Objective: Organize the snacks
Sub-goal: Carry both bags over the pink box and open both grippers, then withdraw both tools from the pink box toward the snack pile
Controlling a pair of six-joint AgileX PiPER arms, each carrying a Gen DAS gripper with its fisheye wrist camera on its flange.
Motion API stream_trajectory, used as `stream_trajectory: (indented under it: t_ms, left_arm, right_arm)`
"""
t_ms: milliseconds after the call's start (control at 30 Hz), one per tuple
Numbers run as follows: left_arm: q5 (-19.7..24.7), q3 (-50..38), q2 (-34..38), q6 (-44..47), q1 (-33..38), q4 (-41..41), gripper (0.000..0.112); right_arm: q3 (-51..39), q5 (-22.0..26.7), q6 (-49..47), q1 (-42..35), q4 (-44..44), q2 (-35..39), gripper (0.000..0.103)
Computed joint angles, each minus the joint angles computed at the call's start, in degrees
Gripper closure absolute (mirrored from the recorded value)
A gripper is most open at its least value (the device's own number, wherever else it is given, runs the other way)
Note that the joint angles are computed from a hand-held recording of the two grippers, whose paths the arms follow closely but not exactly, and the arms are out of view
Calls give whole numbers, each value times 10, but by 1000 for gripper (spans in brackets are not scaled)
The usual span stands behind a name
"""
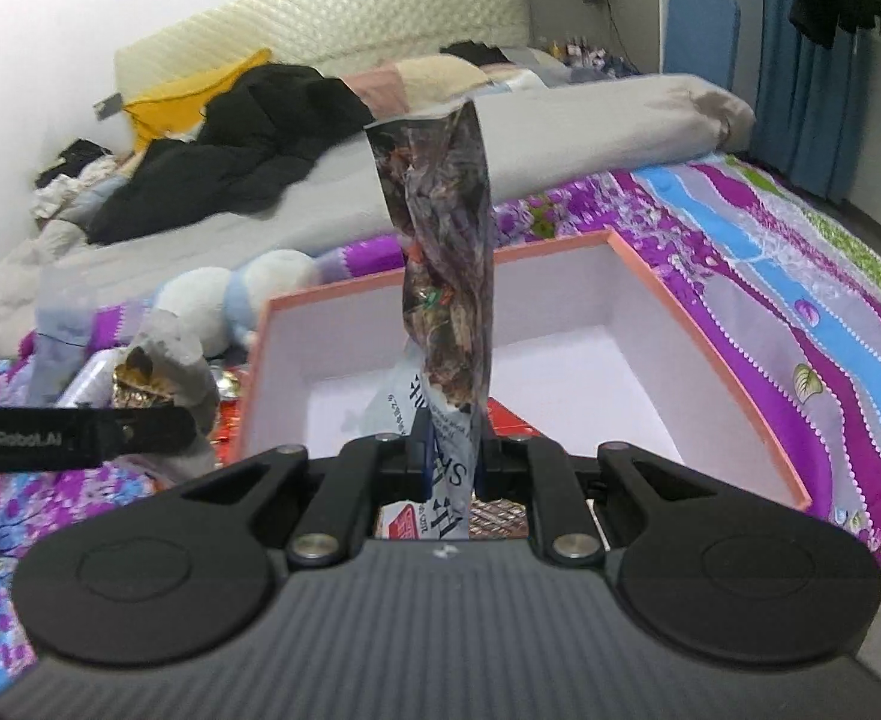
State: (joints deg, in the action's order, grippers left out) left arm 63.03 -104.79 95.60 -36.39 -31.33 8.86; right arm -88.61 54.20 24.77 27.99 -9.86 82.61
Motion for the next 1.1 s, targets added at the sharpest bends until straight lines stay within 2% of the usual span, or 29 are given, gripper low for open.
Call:
stream_trajectory:
  t_ms: [267, 433, 467, 500, 533, 567, 833, 1100]
  left_arm:
    - [7, -100, 130, 69, 35, -46, 59]
    - [3, -109, 154, 81, 46, -58, 58]
    - [0, -108, 153, 87, 49, -64, 55]
    - [2, -113, 156, 91, 51, -67, 51]
    - [5, -116, 156, 87, 50, -60, 44]
    - [5, -114, 151, 82, 48, -52, 43]
    - [-1, -71, 77, 54, 27, -21, 43]
    - [21, -11, -36, -2, -26, 42, 43]
  right_arm:
    - [6, -29, -72, -49, 60, 78, 87]
    - [6, -33, -68, -54, 74, 110, 84]
    - [6, -32, -64, -56, 76, 113, 70]
    - [7, -35, -62, -58, 78, 115, 50]
    - [16, -45, -61, -59, 81, 109, 43]
    - [17, -44, -56, -57, 74, 108, 40]
    - [37, -38, -31, -37, 45, 57, 40]
    - [47, -12, 19, 20, 1, -26, 40]
